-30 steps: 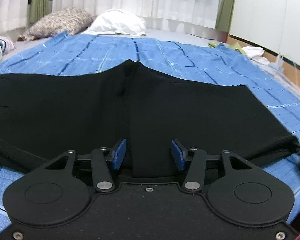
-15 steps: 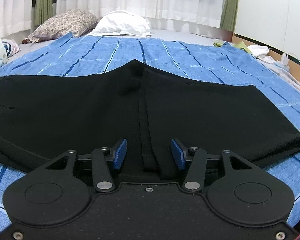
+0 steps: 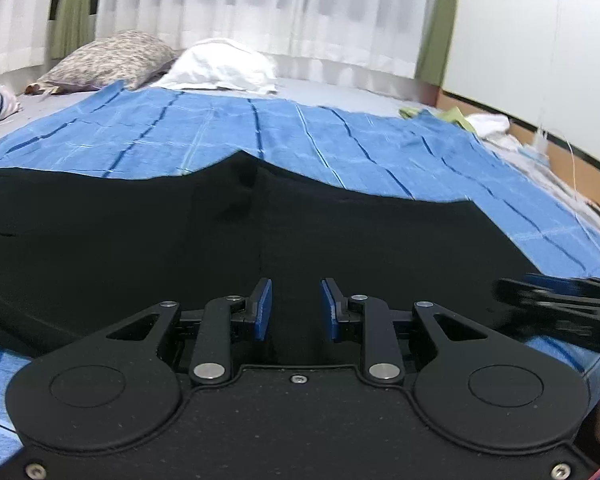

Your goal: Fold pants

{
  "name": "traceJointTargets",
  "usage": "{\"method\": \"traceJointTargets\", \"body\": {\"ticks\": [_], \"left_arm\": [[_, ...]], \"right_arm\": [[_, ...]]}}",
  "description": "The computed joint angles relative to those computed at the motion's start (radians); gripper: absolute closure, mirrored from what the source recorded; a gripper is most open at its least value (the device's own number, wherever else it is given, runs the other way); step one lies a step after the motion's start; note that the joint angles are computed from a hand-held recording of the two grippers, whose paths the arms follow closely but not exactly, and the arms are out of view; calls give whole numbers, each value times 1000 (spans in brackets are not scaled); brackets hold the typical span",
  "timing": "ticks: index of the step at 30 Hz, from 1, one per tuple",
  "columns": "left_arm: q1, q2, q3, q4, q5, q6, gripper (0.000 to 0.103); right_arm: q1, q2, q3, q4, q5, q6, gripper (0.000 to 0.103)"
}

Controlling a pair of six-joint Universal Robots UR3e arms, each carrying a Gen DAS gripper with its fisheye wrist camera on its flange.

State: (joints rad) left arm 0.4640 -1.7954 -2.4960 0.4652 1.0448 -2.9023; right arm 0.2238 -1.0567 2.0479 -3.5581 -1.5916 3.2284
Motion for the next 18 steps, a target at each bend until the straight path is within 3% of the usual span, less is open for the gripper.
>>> {"method": "traceJointTargets", "body": {"ticks": [3, 5, 8, 10, 15, 18], "left_arm": [[-31, -44, 15, 1, 43, 10, 78], [-41, -94, 9, 70, 74, 18, 77], [-33, -109, 3, 97, 87, 35, 74], [-12, -81, 6, 46, 74, 34, 71], [64, 39, 1, -66, 28, 29, 71], [125, 106, -9, -104, -6, 35, 55]], "right_arm": [[45, 49, -56, 33, 12, -7, 53], [75, 68, -61, 8, 17, -38, 53], [46, 49, -23, -21, 182, -69, 46], [36, 39, -10, -33, 248, -66, 40], [95, 54, -83, -6, 166, -31, 33], [120, 74, -156, 35, 119, 15, 27]]}}
